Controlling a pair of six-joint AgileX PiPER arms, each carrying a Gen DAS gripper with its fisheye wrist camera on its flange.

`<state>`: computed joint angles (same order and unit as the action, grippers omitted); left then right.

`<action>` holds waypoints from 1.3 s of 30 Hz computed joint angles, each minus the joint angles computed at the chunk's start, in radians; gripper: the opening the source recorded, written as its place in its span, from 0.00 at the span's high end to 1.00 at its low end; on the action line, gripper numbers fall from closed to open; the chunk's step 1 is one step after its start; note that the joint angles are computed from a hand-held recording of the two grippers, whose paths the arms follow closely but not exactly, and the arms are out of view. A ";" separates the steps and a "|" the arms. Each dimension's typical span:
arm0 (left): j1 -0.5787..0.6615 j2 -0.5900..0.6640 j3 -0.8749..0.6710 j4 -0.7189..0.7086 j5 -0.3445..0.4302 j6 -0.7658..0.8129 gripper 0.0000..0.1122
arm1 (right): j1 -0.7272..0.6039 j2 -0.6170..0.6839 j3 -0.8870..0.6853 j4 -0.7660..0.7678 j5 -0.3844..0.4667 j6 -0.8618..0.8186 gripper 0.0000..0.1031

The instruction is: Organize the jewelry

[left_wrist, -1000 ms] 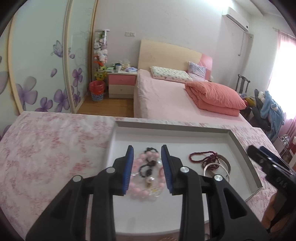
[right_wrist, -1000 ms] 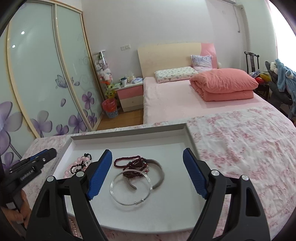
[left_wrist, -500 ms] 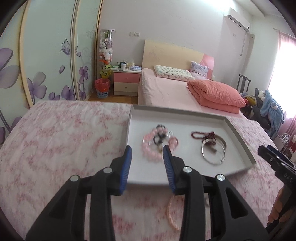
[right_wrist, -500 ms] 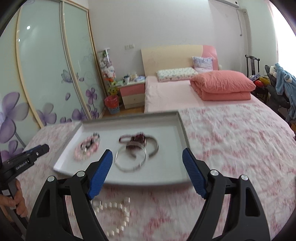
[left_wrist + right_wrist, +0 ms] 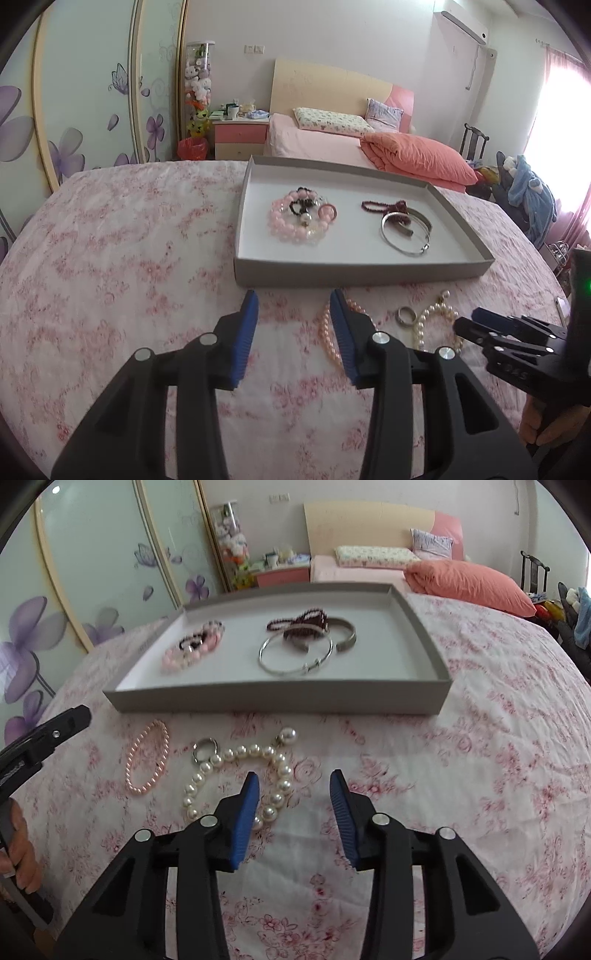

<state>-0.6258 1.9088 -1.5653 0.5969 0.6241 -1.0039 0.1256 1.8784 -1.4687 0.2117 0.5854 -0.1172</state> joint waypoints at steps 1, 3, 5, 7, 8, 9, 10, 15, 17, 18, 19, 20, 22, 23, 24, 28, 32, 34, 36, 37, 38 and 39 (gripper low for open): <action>-0.003 0.000 0.001 0.003 0.002 -0.003 0.62 | 0.008 0.001 0.003 -0.019 -0.004 0.014 0.61; -0.008 -0.001 0.005 0.004 0.005 -0.001 0.60 | 0.032 0.004 0.001 -0.101 -0.015 0.067 0.63; -0.015 0.001 0.006 0.000 0.007 0.003 0.60 | 0.048 -0.004 0.013 -0.154 -0.023 0.095 0.72; -0.018 0.005 0.004 -0.016 0.005 0.023 0.60 | 0.052 -0.017 0.032 -0.173 -0.032 0.087 0.85; -0.019 0.010 -0.002 -0.024 0.007 0.033 0.60 | 0.050 -0.025 0.043 -0.170 -0.035 0.077 0.88; -0.021 0.016 -0.008 -0.035 0.009 0.047 0.60 | 0.046 -0.032 0.052 -0.170 -0.035 0.073 0.89; -0.024 0.024 -0.018 -0.051 0.014 0.067 0.60 | 0.040 -0.037 0.057 -0.171 -0.034 0.069 0.89; -0.034 0.063 -0.063 -0.091 0.030 0.129 0.60 | 0.000 -0.064 0.095 -0.234 -0.048 0.122 0.90; -0.036 0.082 -0.086 -0.103 0.043 0.144 0.60 | -0.027 -0.058 0.088 -0.289 -0.048 0.195 0.90; -0.034 0.093 -0.098 -0.115 0.050 0.156 0.60 | -0.039 -0.052 0.076 -0.297 -0.043 0.212 0.90; -0.035 0.101 -0.108 -0.124 0.058 0.162 0.60 | -0.054 -0.048 0.073 -0.306 -0.044 0.233 0.90; -0.033 0.111 -0.122 -0.134 0.068 0.173 0.60 | -0.064 -0.048 0.072 -0.300 -0.046 0.228 0.90; -0.031 0.136 -0.155 -0.156 0.091 0.193 0.61 | -0.072 -0.045 0.069 -0.284 -0.045 0.214 0.90; -0.032 0.145 -0.166 -0.162 0.099 0.198 0.64 | -0.070 -0.044 0.067 -0.294 -0.044 0.219 0.90; -0.033 0.157 -0.182 -0.167 0.112 0.201 0.66 | -0.076 -0.044 0.068 -0.290 -0.045 0.206 0.90; -0.030 0.207 -0.256 -0.202 0.171 0.216 0.74 | -0.082 -0.041 0.065 -0.268 -0.046 0.184 0.90; -0.038 0.223 -0.285 -0.177 0.199 0.200 0.79 | -0.082 -0.035 0.056 -0.255 -0.043 0.177 0.90; -0.041 0.230 -0.295 -0.163 0.211 0.194 0.84 | -0.075 -0.035 0.055 -0.264 -0.042 0.191 0.90; -0.044 0.237 -0.307 -0.148 0.224 0.192 0.89 | -0.075 -0.034 0.054 -0.259 -0.042 0.188 0.90; -0.045 0.235 -0.302 -0.145 0.222 0.190 0.92 | -0.076 -0.034 0.054 -0.256 -0.042 0.187 0.90; -0.044 0.232 -0.298 -0.144 0.218 0.189 0.92 | -0.076 -0.034 0.054 -0.256 -0.042 0.187 0.90; -0.042 0.234 -0.300 -0.147 0.217 0.191 0.93 | -0.076 -0.034 0.054 -0.259 -0.042 0.188 0.90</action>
<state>-0.6683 2.1431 -1.8655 0.4502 0.8408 -0.8126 0.0497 1.8447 -1.4143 -0.0471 0.5430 0.0705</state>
